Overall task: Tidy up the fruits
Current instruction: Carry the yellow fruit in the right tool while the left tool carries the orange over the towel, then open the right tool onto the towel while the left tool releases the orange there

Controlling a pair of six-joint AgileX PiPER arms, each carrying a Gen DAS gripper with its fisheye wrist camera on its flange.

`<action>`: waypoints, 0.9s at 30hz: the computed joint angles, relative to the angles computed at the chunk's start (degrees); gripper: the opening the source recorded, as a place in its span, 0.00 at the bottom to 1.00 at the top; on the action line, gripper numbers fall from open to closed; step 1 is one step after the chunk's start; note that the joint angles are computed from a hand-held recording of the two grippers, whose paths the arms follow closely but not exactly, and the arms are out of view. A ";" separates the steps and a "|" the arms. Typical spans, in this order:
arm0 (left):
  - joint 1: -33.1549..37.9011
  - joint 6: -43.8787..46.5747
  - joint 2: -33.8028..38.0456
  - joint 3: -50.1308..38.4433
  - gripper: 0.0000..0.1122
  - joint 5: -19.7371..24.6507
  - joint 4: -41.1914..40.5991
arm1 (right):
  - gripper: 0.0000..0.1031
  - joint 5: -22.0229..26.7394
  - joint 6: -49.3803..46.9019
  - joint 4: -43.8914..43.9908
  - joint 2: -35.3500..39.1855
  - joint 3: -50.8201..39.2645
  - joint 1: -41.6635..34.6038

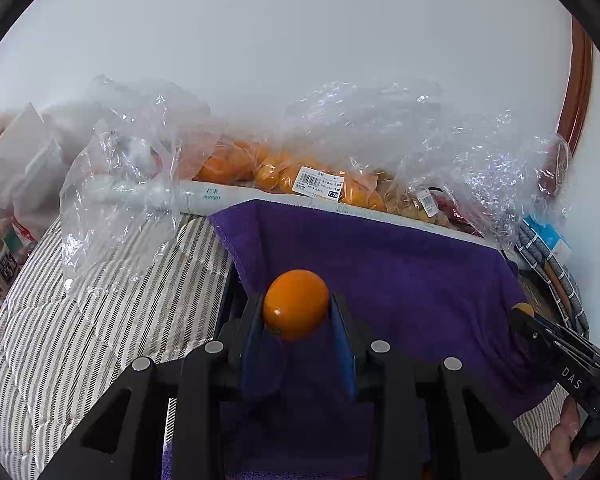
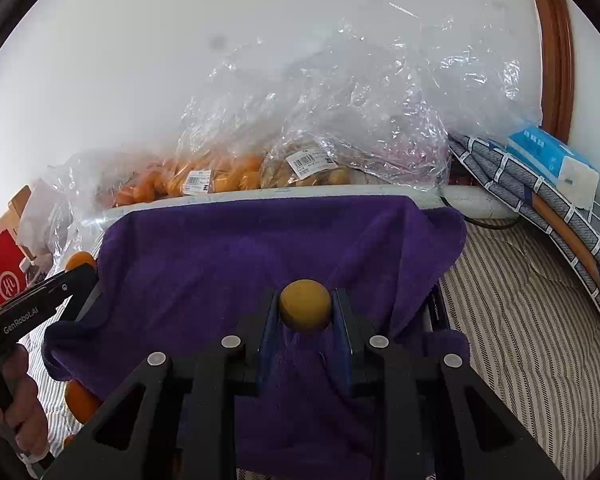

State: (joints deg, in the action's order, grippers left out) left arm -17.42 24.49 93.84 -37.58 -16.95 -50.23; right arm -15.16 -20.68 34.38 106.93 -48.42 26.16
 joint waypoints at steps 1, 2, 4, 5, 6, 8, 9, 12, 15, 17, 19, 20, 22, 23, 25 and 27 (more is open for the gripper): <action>0.38 -1.52 0.07 -0.06 0.28 0.51 1.51 | 0.26 0.53 1.70 -1.36 0.15 -0.16 -0.35; 0.72 -2.83 0.15 -0.12 0.28 1.08 2.85 | 0.26 0.99 3.90 -3.37 0.30 -0.27 -0.66; 1.04 -4.29 0.50 -0.30 0.28 1.60 4.39 | 0.26 1.22 4.07 -3.52 0.66 -0.57 -0.66; 1.07 -4.11 0.74 -0.46 0.28 1.74 4.21 | 0.26 1.17 3.05 -2.66 0.84 -0.71 -0.56; 1.13 -3.50 1.08 -0.74 0.28 2.03 3.61 | 0.26 1.35 1.52 -1.10 0.86 -0.84 -0.33; 1.24 -3.38 1.70 -1.08 0.28 2.54 3.49 | 0.26 1.94 1.31 -0.78 1.36 -1.33 -0.38; 1.09 -1.58 2.18 -1.47 0.28 2.56 1.65 | 0.26 2.44 1.87 -1.29 1.51 -1.61 -0.55; 0.61 3.73 3.19 -2.25 0.28 2.39 -3.61 | 0.26 2.90 -0.05 0.85 2.09 -2.14 -0.69; 0.98 7.02 4.15 -3.23 0.28 3.44 -6.74 | 0.26 3.37 -3.50 4.66 2.88 -2.80 -0.60; 1.33 7.76 4.60 -3.67 0.28 4.08 -7.42 | 0.26 3.71 -5.75 7.02 3.29 -3.27 -0.54; 1.72 7.24 5.31 -4.26 0.28 4.99 -6.90 | 0.26 4.09 -8.18 9.45 3.70 -3.81 -0.56; 1.80 7.59 5.80 -4.55 0.28 5.26 -7.17 | 0.26 4.31 -9.18 10.43 3.91 -4.05 -0.62; 1.72 10.96 6.47 -5.19 0.28 5.74 -10.43 | 0.26 5.22 -11.91 13.35 4.68 -4.86 -0.89; 1.66 12.59 6.65 -5.41 0.28 5.97 -11.95 | 0.26 5.93 -13.71 15.32 5.14 -5.37 -1.07; 1.43 12.13 6.83 -5.55 0.28 5.85 -11.43 | 0.26 7.07 -14.94 16.70 5.91 -6.38 -1.38; 1.28 14.53 6.97 -5.82 0.28 5.97 -13.78 | 0.26 7.06 -14.10 15.80 5.92 -6.44 -1.54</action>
State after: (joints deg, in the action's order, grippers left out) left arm -16.14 39.01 100.81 -43.40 -10.99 -64.00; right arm -8.10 -34.78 50.18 112.85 -54.85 24.62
